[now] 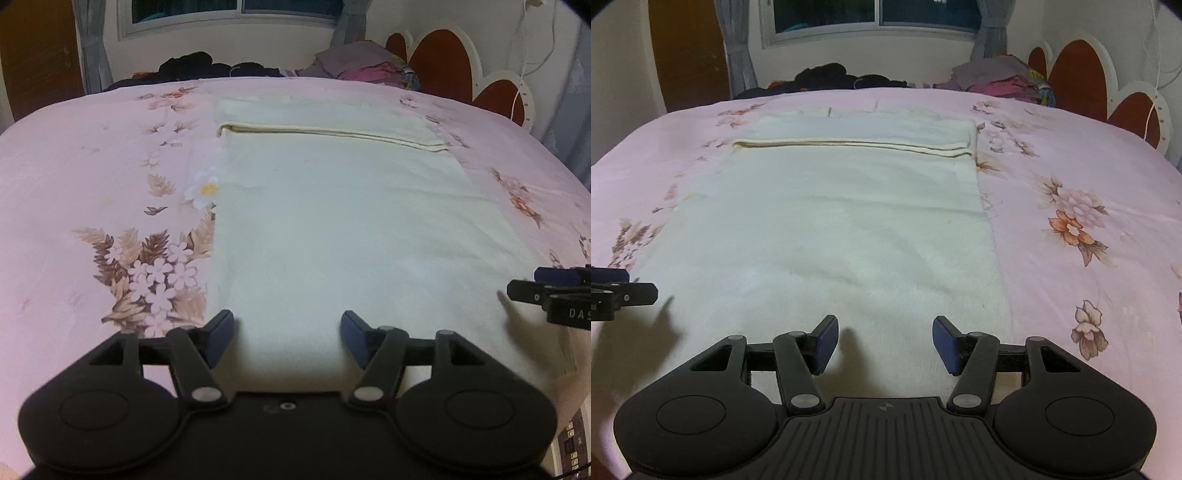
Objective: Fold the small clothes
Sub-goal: 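Move the right tool down to the sweater hem edge, then grasp the sweater hem with the right gripper and lift it toward the collar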
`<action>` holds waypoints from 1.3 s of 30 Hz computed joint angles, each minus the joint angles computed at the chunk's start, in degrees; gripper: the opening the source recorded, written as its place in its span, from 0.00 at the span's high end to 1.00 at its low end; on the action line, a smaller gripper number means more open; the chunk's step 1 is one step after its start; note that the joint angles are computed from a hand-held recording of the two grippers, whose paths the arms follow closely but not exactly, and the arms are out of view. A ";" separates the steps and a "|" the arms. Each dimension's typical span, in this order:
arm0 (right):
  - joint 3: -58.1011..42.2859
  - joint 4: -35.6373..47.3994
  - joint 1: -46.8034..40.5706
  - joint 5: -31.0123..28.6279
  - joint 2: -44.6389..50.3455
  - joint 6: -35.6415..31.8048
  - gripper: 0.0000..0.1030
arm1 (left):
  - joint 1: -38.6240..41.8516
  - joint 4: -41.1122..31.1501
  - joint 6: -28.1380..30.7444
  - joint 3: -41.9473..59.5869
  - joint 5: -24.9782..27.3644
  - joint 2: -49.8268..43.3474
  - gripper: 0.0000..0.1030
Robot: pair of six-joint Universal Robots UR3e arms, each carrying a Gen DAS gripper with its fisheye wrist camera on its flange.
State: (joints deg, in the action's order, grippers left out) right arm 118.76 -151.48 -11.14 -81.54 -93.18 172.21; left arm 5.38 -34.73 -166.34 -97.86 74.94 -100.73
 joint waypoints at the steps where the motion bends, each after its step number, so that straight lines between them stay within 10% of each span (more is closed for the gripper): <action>1: 0.84 0.05 -0.15 0.12 -1.06 -0.02 0.43 | 0.25 0.01 -0.10 -0.76 -0.24 0.71 0.35; 3: 3.43 -0.54 -0.91 0.37 -4.07 0.25 0.03 | 0.70 -0.04 -0.25 -2.48 -0.54 2.36 0.35; 4: 5.53 -1.86 -1.63 0.79 -6.28 0.26 0.00 | 1.00 0.24 -0.27 -3.66 -0.69 3.38 0.35; 23: 15.68 9.85 -14.46 5.02 -23.77 -7.50 0.01 | 10.32 -3.82 1.72 -17.88 -7.99 15.01 0.47; 26: 14.74 11.65 -14.52 5.33 -21.45 -6.73 0.32 | 10.34 -6.20 1.58 -15.91 -8.74 13.81 0.58; 32: 14.36 14.04 -15.84 7.10 -20.63 -6.97 0.46 | 11.05 -9.30 1.82 -12.89 -11.82 11.19 0.89; 39: 8.69 22.36 -18.30 11.49 -19.19 -9.27 0.94 | 10.07 -9.62 2.81 -9.87 -14.09 9.35 0.92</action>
